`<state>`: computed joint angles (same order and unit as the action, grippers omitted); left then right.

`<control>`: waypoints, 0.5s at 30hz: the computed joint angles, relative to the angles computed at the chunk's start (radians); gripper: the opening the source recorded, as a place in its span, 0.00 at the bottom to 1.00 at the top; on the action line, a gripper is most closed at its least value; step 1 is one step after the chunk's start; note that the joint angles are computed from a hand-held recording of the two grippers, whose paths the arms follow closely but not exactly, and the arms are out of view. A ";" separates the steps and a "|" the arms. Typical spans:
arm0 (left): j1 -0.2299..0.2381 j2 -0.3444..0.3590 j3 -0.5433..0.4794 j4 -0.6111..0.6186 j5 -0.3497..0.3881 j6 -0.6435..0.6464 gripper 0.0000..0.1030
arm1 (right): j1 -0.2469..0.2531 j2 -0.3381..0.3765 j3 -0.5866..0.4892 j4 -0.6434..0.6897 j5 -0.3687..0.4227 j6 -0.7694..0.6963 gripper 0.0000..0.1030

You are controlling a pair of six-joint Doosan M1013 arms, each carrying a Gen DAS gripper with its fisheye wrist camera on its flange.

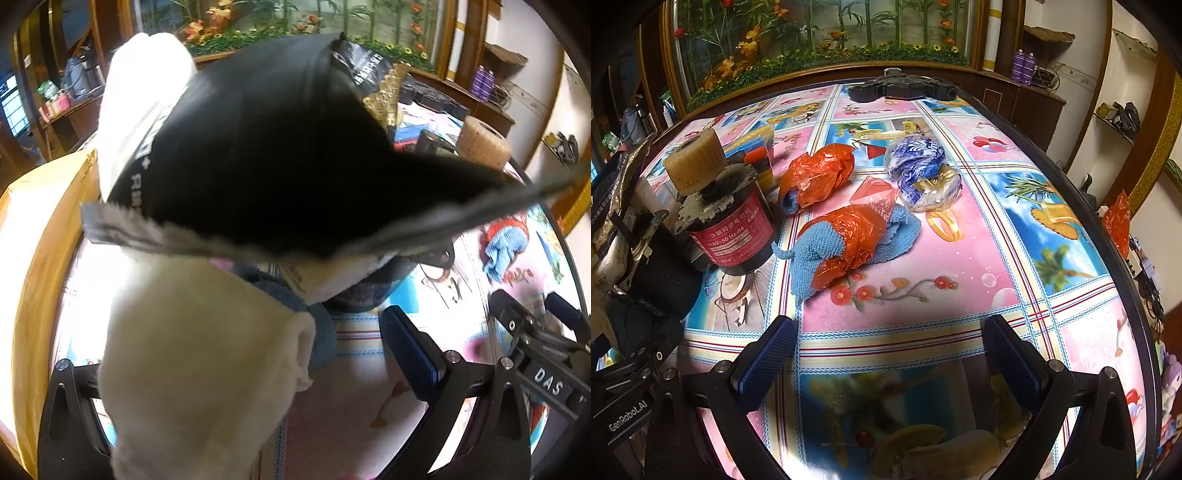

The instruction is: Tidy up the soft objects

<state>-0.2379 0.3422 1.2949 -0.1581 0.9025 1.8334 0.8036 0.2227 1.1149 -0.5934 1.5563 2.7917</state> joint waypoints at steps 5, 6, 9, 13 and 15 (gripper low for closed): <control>0.014 0.003 -0.012 -0.038 0.056 0.092 1.00 | 0.000 0.000 0.000 0.000 0.000 0.000 0.99; 0.015 -0.001 -0.007 -0.042 0.061 0.104 1.00 | 0.000 0.000 0.000 0.000 0.000 0.000 0.99; 0.019 -0.002 -0.007 -0.051 0.073 0.129 1.00 | 0.000 0.000 0.000 0.000 0.000 -0.001 0.99; 0.021 -0.005 -0.013 -0.070 0.115 0.178 1.00 | 0.000 0.000 0.000 0.001 0.000 0.000 0.99; 0.025 -0.034 0.025 -0.109 0.111 0.229 0.98 | -0.001 0.002 -0.003 0.000 0.002 -0.003 0.99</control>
